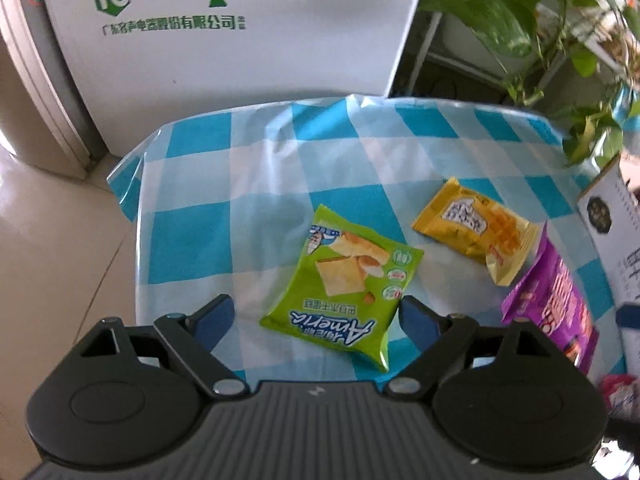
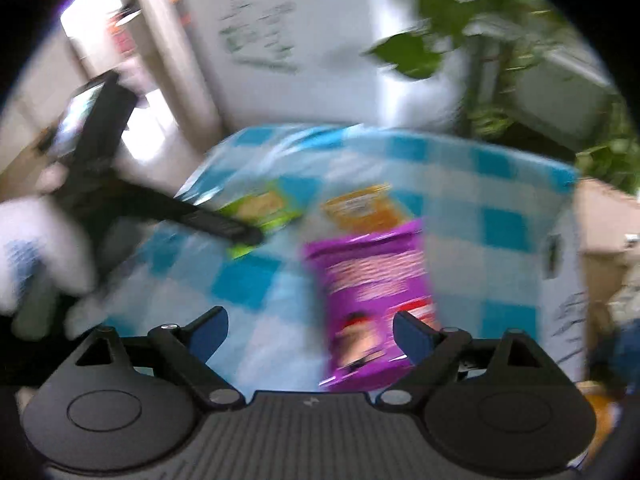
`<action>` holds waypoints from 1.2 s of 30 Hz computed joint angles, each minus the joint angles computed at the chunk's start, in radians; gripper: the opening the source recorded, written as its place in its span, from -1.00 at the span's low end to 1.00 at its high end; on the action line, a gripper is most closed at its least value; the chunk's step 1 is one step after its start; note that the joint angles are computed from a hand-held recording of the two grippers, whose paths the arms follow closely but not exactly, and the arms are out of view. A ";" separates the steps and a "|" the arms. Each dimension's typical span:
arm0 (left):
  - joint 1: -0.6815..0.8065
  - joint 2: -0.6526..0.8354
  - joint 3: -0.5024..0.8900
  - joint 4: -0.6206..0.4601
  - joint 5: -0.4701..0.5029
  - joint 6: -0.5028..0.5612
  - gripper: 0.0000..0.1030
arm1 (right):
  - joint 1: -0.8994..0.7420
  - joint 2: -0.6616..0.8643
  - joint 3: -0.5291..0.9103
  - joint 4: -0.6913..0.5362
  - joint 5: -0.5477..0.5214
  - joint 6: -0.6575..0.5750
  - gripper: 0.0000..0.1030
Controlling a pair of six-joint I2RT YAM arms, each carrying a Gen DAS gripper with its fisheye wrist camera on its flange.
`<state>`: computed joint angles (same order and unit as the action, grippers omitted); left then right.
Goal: Organize snacks
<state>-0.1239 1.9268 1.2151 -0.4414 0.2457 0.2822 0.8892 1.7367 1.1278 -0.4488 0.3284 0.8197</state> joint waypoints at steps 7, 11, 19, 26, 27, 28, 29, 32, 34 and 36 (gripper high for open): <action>-0.001 0.000 0.025 -0.005 0.054 0.084 0.74 | -0.061 0.060 0.026 -0.047 0.031 -0.004 0.83; -0.011 0.010 0.019 0.009 0.048 0.143 0.73 | -0.070 0.094 0.039 -0.053 0.013 -0.015 0.83; -0.016 0.049 0.022 0.052 0.038 0.236 0.75 | -0.086 0.152 0.067 -0.035 -0.001 -0.077 0.89; -0.024 0.071 0.034 0.062 0.042 0.225 1.00 | -0.096 0.217 0.103 -0.025 -0.041 -0.098 0.90; -0.026 0.074 0.042 0.054 0.039 0.223 1.00 | -0.091 0.231 0.116 -0.034 -0.036 -0.107 0.90; -0.027 0.077 0.048 0.048 0.037 0.221 1.00 | -0.086 0.239 0.121 -0.033 -0.027 -0.113 0.94; -0.028 0.078 0.051 0.045 0.035 0.220 1.00 | -0.084 0.240 0.117 -0.024 -0.022 -0.112 0.95; -0.029 0.076 0.045 0.052 0.034 0.216 1.00 | -0.086 0.239 0.120 -0.032 -0.023 -0.094 0.97; -0.029 0.074 0.042 0.055 0.035 0.215 1.00 | -0.085 0.240 0.120 -0.034 -0.019 -0.087 1.00; -0.029 0.073 0.039 0.059 0.034 0.211 1.00 | -0.084 0.243 0.122 -0.036 -0.018 -0.084 1.00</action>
<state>-0.1526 1.9997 1.2544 -0.3823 0.2797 0.4929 0.8050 1.9797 1.2503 -0.4843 0.3108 0.7361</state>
